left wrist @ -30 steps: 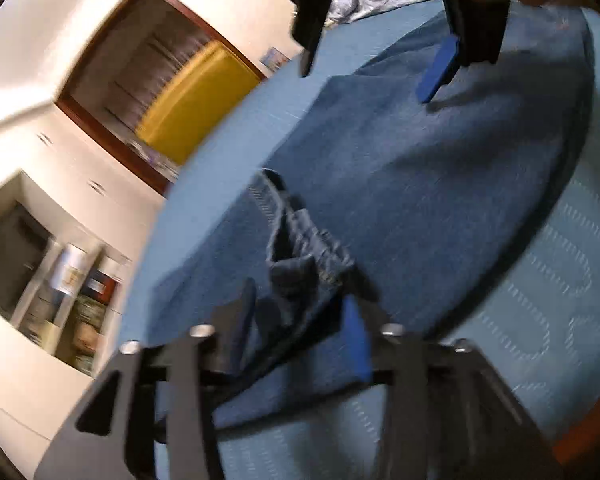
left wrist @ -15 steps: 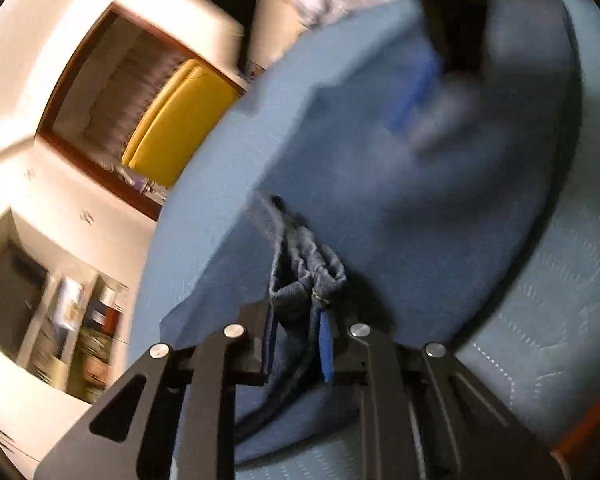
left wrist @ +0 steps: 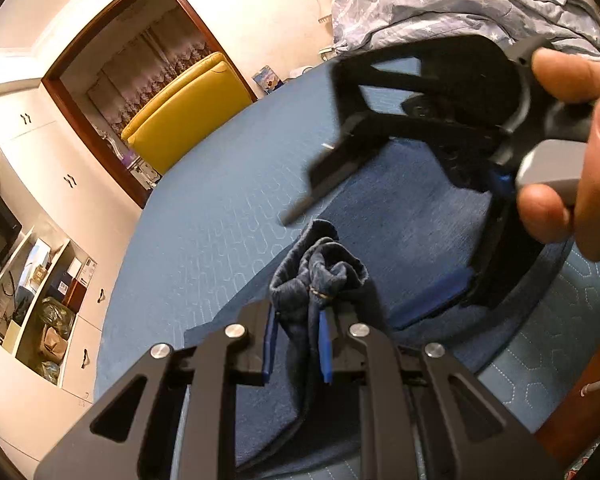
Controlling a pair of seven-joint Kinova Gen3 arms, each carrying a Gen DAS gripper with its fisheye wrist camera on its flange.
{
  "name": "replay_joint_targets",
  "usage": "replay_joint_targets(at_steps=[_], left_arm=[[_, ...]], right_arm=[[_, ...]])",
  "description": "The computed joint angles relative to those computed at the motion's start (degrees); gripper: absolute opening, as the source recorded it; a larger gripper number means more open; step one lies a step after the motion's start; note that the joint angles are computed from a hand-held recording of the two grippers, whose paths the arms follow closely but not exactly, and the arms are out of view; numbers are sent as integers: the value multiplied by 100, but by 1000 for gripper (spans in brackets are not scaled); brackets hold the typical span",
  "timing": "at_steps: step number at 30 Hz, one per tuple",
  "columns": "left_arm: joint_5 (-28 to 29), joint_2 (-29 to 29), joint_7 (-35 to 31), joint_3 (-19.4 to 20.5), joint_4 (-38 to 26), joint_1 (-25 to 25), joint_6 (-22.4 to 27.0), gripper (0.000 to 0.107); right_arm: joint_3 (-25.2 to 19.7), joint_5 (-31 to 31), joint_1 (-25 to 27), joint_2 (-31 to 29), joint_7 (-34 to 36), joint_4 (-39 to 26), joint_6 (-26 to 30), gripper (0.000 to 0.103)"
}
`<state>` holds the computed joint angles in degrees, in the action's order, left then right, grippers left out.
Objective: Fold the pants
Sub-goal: 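Carry both cuffs together toward the waistband with both tools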
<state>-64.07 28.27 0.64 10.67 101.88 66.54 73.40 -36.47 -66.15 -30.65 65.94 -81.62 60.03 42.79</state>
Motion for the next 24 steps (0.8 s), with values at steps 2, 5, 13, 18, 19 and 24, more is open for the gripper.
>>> replay_joint_targets(at_steps=[2,5,13,18,19,24], left_arm=[[-14,-63,24,0,105,-34,-70,17],[-35,-28,0,56,111,35,-29,17],[35,639,-169,-23,-315,384,200,12],[-36,1046,-196,-285,-730,541,201,10],[-80,1172,-284,-340,-876,611,289,10],[-79,1635,-656,-517,-1395,692,154,10]], right_arm=[[31,54,-108,70,-78,-208,15,88],[-145,657,-172,263,-489,-645,-34,88],[1660,2407,-1104,-7,-1832,-2245,950,17],[2587,3479,-1627,-324,-2150,-2698,1375,11],[2515,3645,-1603,-397,-2145,-2574,1303,11],[2227,4395,-1415,-601,-2065,-2115,1120,11]])
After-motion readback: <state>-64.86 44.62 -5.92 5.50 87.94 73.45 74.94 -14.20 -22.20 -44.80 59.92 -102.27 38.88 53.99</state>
